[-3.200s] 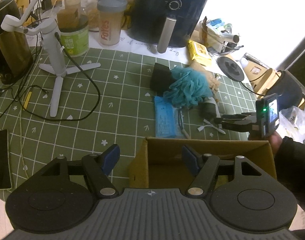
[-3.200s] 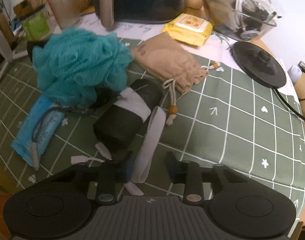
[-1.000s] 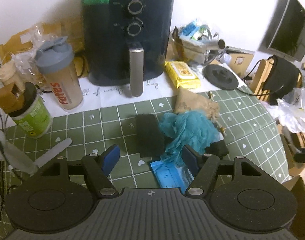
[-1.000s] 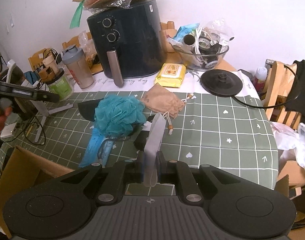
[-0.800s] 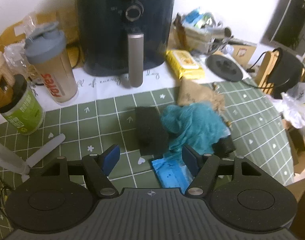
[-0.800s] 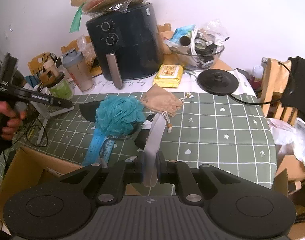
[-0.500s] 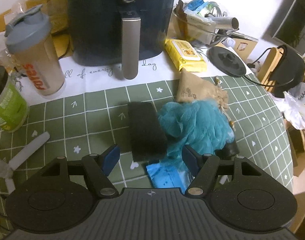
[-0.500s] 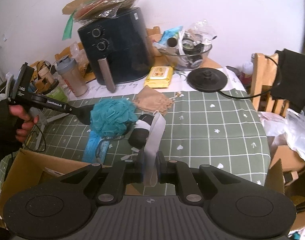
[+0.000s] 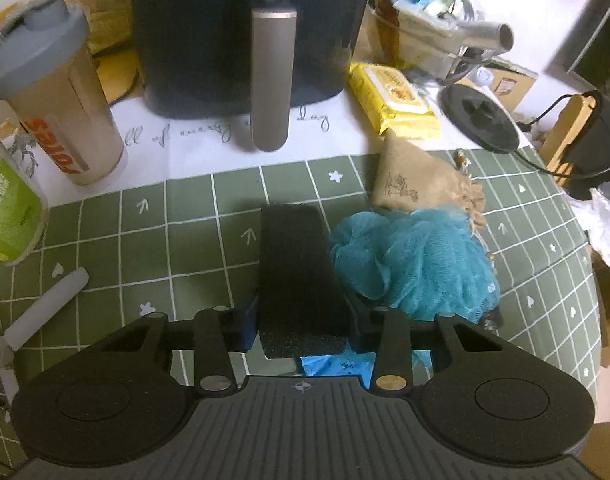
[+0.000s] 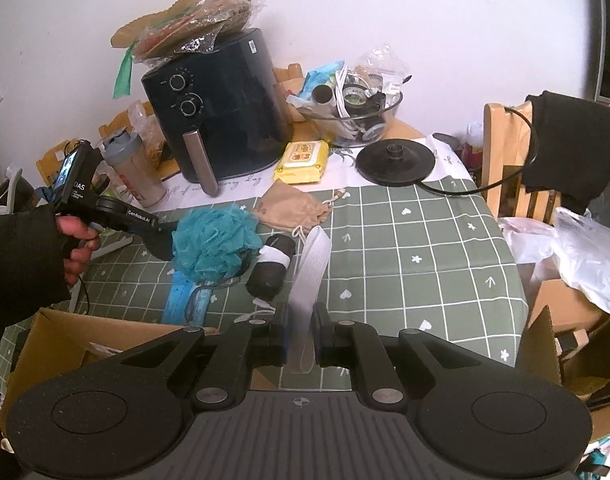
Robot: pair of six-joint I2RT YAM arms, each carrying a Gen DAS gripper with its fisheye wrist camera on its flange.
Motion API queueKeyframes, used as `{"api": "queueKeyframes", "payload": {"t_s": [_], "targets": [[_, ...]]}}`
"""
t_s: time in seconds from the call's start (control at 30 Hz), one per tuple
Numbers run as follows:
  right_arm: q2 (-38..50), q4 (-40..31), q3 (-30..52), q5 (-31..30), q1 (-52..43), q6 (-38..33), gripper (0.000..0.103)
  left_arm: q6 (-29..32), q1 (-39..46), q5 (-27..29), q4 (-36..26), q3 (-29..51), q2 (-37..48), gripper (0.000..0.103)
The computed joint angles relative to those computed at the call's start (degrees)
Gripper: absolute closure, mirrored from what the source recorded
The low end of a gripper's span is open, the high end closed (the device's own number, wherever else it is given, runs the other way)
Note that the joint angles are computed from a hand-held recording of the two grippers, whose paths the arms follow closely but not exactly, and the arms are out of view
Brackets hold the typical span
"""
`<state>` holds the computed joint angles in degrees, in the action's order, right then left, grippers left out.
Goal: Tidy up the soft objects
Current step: 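Carry the sponge block and roll to the box and lower the sponge inside with the left tool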
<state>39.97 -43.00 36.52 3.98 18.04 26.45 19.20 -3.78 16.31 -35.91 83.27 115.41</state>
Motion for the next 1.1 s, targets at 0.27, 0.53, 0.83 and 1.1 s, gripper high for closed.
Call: {"api": "queueKeyframes", "payload": {"t_s": [0.27, 0.53, 0.83, 1.1], "targets": [[2.30, 1.76, 1.89, 0.33, 2.37, -0.32, 0.089, 1.29, 3.47, 4.14, 0.27, -6.10, -8.96, 0.063], [5.11, 3.64, 3.37, 0.53, 6.18, 0.13, 0.089, 3.76, 7.83, 9.78, -1.69, -12.36, -19.68, 0.063], [8.46, 5.33, 5.33, 1.19, 10.92, 1.07, 0.089, 6.08, 12.22, 15.95, -6.94, -15.60, -29.08, 0.063], [10.35, 5.94, 6.50, 1.78, 13.27, 2.27, 0.089, 9.19, 15.32, 19.92, -11.59, -18.08, -35.64, 0.063]]}}
